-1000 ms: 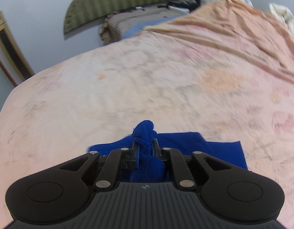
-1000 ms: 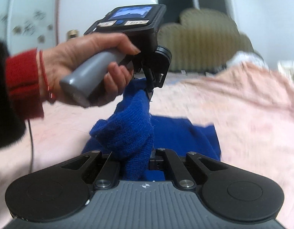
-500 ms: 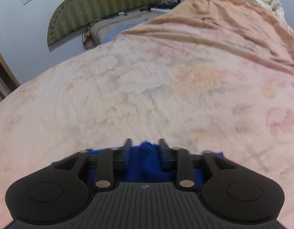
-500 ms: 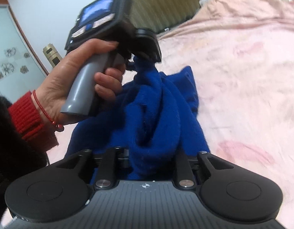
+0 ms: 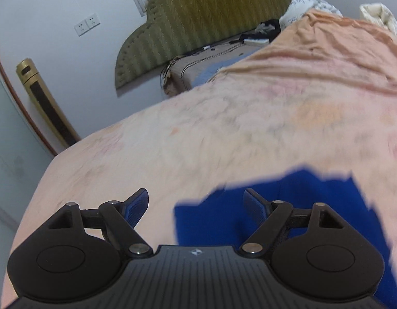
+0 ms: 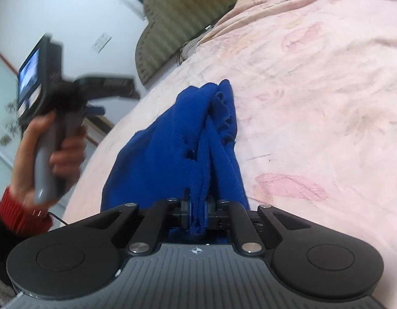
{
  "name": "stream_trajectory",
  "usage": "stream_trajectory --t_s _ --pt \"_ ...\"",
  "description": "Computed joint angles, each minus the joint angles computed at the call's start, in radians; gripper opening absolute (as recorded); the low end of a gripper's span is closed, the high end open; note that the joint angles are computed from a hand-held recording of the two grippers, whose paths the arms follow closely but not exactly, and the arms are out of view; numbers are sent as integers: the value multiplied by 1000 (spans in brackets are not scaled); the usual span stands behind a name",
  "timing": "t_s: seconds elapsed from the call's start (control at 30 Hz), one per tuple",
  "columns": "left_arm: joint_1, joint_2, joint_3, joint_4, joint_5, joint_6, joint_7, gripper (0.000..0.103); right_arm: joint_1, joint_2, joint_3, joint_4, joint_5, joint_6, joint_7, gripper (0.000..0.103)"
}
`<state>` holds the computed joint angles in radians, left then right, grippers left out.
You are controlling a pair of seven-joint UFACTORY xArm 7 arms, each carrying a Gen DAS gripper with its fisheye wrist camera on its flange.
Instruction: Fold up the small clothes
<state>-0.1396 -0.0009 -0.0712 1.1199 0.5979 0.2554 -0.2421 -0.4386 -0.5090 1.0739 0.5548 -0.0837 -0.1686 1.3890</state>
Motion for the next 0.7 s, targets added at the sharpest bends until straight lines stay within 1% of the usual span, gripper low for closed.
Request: stream_trajectory --t_s 0.03,0.07,0.1,0.13,0.2,0.23,0.27,0.33,0.37,0.4,0.43,0.47,0.5,0.53,0.57,0.63,0.67,0.7 --pt "7 -39 7 -57 -10 -15 13 81 7 -27 -23 14 -16 45 -24 21" --pt "14 -79 12 -117 -37 -34 42 81 7 -58 -41 24 -36 84 -43 25" --pt "23 -113 13 -168 -58 -50 61 81 -6 -83 -44 47 -58 126 -52 31" --pt "39 -146 6 -218 -63 -65 61 81 -29 -84 -41 68 -82 137 -56 34" --pt "70 -204 -10 -300 -67 -96 59 81 -71 -16 -32 100 -131 100 -84 46" --pt "94 -229 -28 -331 -57 -106 47 81 -77 33 -31 116 -148 99 -106 47" --pt "115 -253 -42 -359 -55 -122 42 81 -97 74 -13 137 -164 102 -122 47" --pt "125 -298 -41 -414 -87 -160 77 82 -176 120 67 170 -186 106 -127 47" --pt "114 -318 -30 -435 -113 -166 108 83 -191 131 85 172 -189 108 -125 35" --pt "93 -335 -9 -454 -143 -170 149 84 -206 138 105 177 -189 124 -119 8" --pt "68 -354 14 -470 -173 -164 192 84 -201 128 104 167 -185 122 -104 10" --pt "45 -372 35 -485 -201 -158 230 84 -155 105 68 145 -173 121 -92 9" --pt "19 -381 60 -495 -232 -160 269 84 -83 72 11 119 -161 134 -86 7" --pt "-16 -391 92 -506 -266 -163 313 84 -43 52 -21 108 -162 152 -85 7" --pt "-35 -394 108 -513 -291 -167 342 85 3 49 -60 99 -169 171 -92 7" --pt "-20 -386 93 -518 -315 -170 359 85 71 81 -122 89 -183 193 -100 7" --pt "-12 -383 81 -515 -327 -157 365 85 105 85 -151 80 -183 199 -94 11" --pt "-20 -387 87 -520 -349 -152 384 85 137 78 -178 72 -186 198 -89 17"
